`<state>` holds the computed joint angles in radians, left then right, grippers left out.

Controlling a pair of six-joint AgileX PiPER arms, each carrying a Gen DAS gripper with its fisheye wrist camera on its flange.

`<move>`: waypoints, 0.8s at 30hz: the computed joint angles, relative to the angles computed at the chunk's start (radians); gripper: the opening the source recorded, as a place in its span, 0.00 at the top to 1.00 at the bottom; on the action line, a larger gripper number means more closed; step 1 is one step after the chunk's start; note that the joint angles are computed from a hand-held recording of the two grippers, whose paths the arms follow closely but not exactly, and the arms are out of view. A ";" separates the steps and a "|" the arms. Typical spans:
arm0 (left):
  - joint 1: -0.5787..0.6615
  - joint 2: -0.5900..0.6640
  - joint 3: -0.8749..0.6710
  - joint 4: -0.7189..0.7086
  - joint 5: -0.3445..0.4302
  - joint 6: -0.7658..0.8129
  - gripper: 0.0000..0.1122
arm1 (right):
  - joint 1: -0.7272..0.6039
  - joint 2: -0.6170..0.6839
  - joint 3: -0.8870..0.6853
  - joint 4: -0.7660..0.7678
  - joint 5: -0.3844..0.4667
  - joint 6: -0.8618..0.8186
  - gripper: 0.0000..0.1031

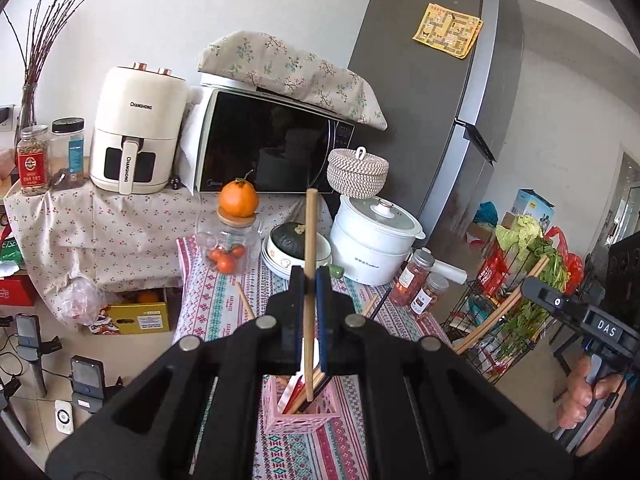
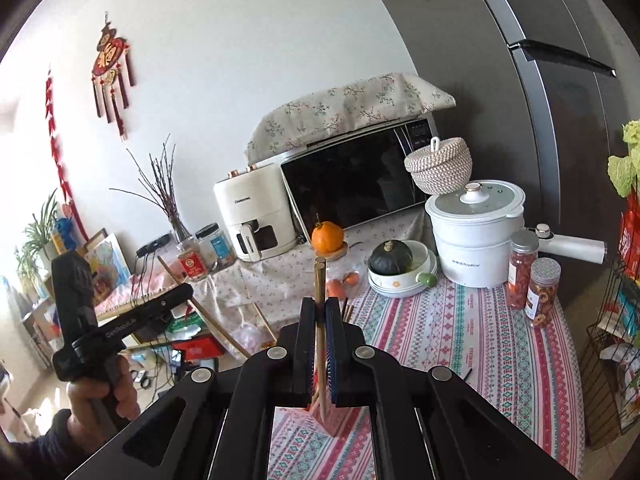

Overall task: Organize utensils
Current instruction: 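Lower both held chopsticks into the pink basket and open both tools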

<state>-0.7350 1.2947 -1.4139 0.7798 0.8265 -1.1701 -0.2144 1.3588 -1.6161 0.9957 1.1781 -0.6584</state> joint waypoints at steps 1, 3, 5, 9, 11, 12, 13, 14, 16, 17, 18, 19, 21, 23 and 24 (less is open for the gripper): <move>0.012 0.010 -0.002 -0.017 -0.003 0.013 0.94 | 0.015 0.001 -0.004 0.003 -0.010 0.006 0.96; 0.037 0.026 -0.001 -0.050 -0.012 0.039 0.94 | 0.049 0.009 -0.013 -0.001 -0.029 0.022 0.95; 0.060 0.047 -0.008 -0.088 -0.011 0.077 0.94 | 0.091 0.019 -0.015 -0.020 -0.057 0.038 0.95; 0.119 0.081 -0.014 -0.198 -0.013 0.163 0.94 | 0.169 0.051 -0.011 -0.080 -0.108 0.079 0.95; 0.143 0.095 -0.017 -0.245 -0.015 0.196 0.94 | 0.205 0.066 -0.006 -0.122 -0.135 0.101 0.95; 0.153 0.101 -0.017 -0.264 -0.018 0.210 0.94 | 0.221 0.073 -0.003 -0.142 -0.148 0.111 0.95; 0.162 0.107 -0.019 -0.284 -0.020 0.225 0.94 | 0.234 0.078 0.002 -0.159 -0.160 0.117 0.95; 0.169 0.111 -0.019 -0.296 -0.023 0.231 0.94 | 0.243 0.087 0.003 -0.172 -0.165 0.127 0.95; 0.180 0.121 -0.022 -0.319 -0.030 0.241 0.94 | 0.251 0.105 0.002 -0.183 -0.169 0.137 0.95; 0.185 0.128 -0.026 -0.329 -0.032 0.246 0.94 | 0.254 0.113 0.002 -0.189 -0.172 0.144 0.95; 0.188 0.132 -0.028 -0.336 -0.033 0.249 0.94 | 0.256 0.123 0.001 -0.194 -0.173 0.151 0.95; 0.193 0.134 -0.026 -0.344 -0.040 0.254 0.94 | 0.257 0.134 -0.002 -0.198 -0.172 0.155 0.95; 0.201 0.142 -0.030 -0.352 -0.053 0.259 0.94 | 0.260 0.149 0.000 -0.203 -0.174 0.165 0.95; 0.207 0.147 -0.028 -0.356 -0.066 0.261 0.94 | 0.263 0.166 -0.005 -0.209 -0.173 0.177 0.95; 0.208 0.147 -0.025 -0.356 -0.073 0.257 0.94 | 0.264 0.172 -0.005 -0.211 -0.173 0.181 0.95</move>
<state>-0.5271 1.4419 -1.4391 0.4241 0.7532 -0.9135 0.0491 1.5308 -1.6206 0.7851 1.0054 -0.4778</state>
